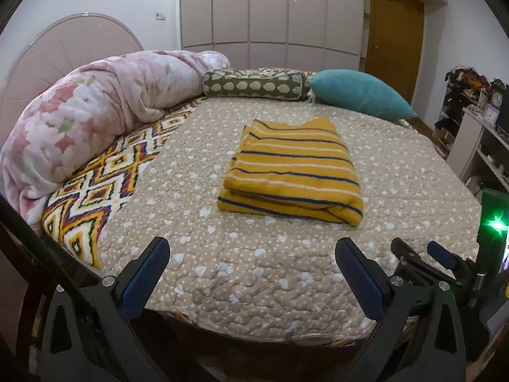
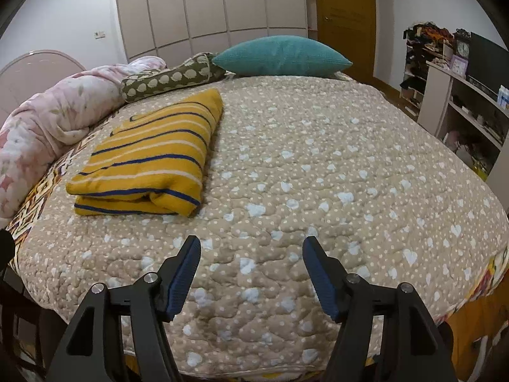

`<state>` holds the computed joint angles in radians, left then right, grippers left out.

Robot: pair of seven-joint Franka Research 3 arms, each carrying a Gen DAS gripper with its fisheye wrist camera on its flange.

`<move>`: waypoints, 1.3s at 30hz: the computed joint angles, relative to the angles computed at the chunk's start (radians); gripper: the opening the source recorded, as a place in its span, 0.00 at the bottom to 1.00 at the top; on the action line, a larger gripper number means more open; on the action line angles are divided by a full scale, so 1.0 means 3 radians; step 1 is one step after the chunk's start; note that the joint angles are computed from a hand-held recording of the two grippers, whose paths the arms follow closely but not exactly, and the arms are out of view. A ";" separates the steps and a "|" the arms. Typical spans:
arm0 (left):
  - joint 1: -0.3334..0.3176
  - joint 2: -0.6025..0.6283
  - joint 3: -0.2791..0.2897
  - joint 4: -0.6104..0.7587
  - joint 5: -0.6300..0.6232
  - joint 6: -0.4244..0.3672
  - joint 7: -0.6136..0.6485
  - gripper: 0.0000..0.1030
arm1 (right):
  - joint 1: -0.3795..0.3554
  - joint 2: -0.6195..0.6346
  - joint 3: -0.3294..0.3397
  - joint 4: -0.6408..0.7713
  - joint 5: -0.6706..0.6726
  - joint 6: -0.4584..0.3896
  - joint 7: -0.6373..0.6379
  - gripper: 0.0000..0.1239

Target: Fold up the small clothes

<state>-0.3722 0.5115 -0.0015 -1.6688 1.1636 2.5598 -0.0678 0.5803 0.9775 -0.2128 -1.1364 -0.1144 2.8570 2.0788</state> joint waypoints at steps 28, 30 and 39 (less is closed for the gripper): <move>0.0038 0.0096 0.0021 0.0046 -0.0397 0.0074 0.0291 1.00 | 0.0016 0.0114 0.0033 0.0167 -0.0100 -0.0173 -0.0090 0.62; 0.0039 0.0097 0.0023 0.0044 -0.0413 0.0078 0.0299 1.00 | 0.0021 0.0111 0.0029 0.0158 -0.0104 -0.0167 -0.0086 0.62; 0.0047 0.0115 0.0019 0.0051 -0.0498 0.0091 0.0364 1.00 | 0.0014 0.0145 0.0044 0.0207 -0.0114 -0.0200 -0.0114 0.63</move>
